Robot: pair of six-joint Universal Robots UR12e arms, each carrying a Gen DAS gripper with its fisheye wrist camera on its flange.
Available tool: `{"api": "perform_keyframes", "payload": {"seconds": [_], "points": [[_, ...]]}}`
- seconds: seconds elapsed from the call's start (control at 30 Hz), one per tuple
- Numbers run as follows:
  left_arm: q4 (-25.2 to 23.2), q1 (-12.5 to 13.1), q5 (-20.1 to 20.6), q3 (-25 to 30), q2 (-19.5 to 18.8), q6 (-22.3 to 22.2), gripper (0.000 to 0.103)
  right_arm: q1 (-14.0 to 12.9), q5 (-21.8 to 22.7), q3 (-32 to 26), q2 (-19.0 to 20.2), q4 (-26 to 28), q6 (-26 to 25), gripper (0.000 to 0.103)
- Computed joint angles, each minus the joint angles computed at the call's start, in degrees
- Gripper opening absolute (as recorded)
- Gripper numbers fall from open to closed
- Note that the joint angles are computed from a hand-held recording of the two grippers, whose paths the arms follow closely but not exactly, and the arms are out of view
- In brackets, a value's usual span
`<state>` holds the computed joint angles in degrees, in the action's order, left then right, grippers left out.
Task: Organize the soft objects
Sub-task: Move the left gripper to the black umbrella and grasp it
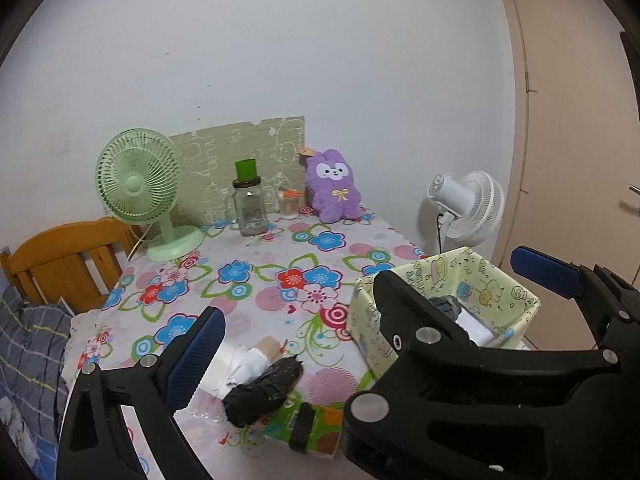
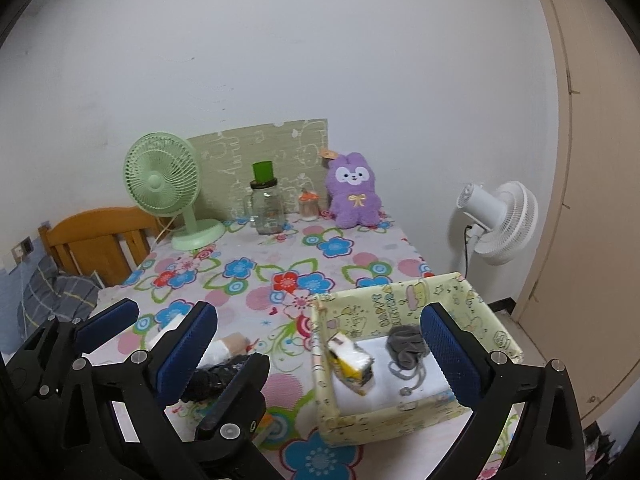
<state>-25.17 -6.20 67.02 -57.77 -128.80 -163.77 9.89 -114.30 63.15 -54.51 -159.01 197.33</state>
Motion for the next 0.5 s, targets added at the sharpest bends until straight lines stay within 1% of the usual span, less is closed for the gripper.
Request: {"api": "perform_keyframes", "payload": {"seconds": [0.17, 0.37, 0.5], "points": [[0.08, 0.67, 0.12, -0.83, 0.24, 0.03, 0.099, 0.40, 1.50, -0.46, 0.62, -0.24, -0.42, 0.103], [-0.94, 1.17, 0.81, -1.20, 0.13, 0.22, 0.098, 0.65, 3.42, -1.24, 1.46, 0.99, -0.46, 0.103], [-1.09, 1.47, 1.37, -1.59, 0.10, 0.38, 0.097, 0.65, 5.46, -1.59, 1.97, 1.11, -0.75, 0.103]]}}
